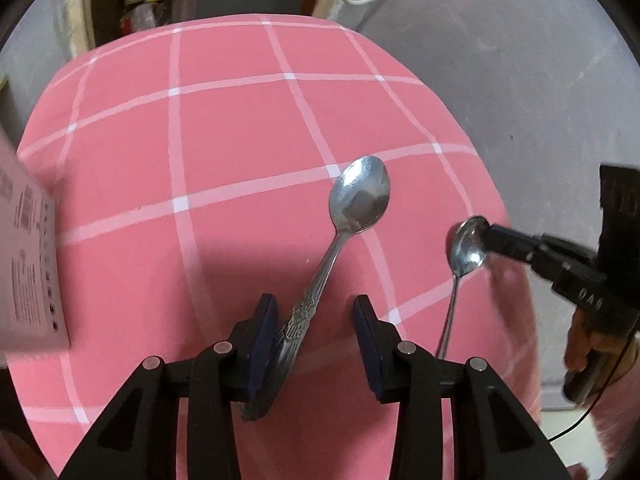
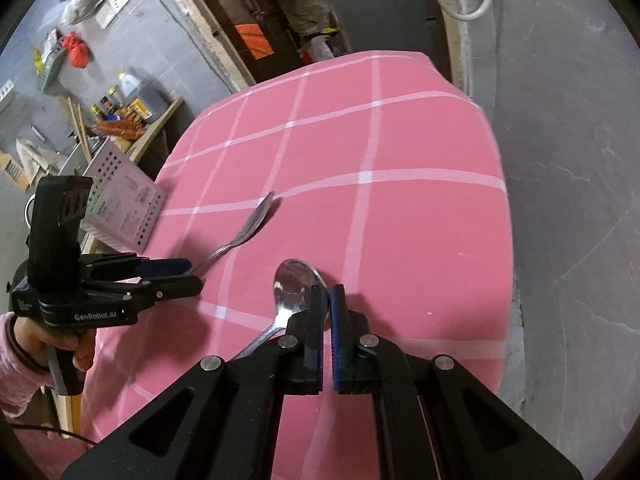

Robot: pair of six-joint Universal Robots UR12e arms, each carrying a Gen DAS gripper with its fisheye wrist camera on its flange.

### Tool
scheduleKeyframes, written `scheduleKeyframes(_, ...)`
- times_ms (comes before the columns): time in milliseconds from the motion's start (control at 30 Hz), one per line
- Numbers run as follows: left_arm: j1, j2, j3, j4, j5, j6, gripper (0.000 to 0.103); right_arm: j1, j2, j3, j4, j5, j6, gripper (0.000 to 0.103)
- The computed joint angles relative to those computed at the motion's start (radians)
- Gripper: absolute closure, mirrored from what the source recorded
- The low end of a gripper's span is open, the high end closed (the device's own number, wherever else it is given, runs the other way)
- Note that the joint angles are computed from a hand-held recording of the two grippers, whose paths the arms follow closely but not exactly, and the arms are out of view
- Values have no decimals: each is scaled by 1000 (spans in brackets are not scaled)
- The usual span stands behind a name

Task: Organize utensils
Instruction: 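Grasp a silver spoon handle with the left gripper while the right gripper grasps the other spoon, then lift the spoon with the left gripper while the right gripper carries its spoon toward the caddy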

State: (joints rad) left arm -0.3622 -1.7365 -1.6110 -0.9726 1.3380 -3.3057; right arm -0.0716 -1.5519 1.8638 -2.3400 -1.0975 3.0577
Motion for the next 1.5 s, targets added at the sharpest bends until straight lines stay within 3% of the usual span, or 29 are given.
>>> scheduleKeyframes(133,-15,-35,55,-55,42,100,66,5,2,0,6,-10,-3,100)
scheduleKeyframes(333,7,-64,95,-83,-23,89,66,-2,10,11,-7,45,45,99)
scheduleKeyframes(533,7,-82,128,-138,18,165,90,-18,24,27,-15,131,100,94)
scheduleKeyframes(767,27,-101,185,-287,-53,247,93,5,27,38,-65,106,157,90)
scheduleKeyframes(933,9,-129,229,-318,-6,251,97,23,30,36,-90,62,202,95)
scheduleKeyframes(1000,17,-119,209,-288,-43,231,97,25,26,39,-105,62,221,100)
scheduleKeyframes(1200,68,-38,49,-78,-197,55,97,32,-6,58,-160,30,246,100)
scheduleKeyframes(1333,61,20,-29,47,-183,54,97,43,-29,65,-183,5,253,100)
scheduleKeyframes(1500,58,72,-79,135,-151,33,97,64,-60,71,-231,-49,247,100)
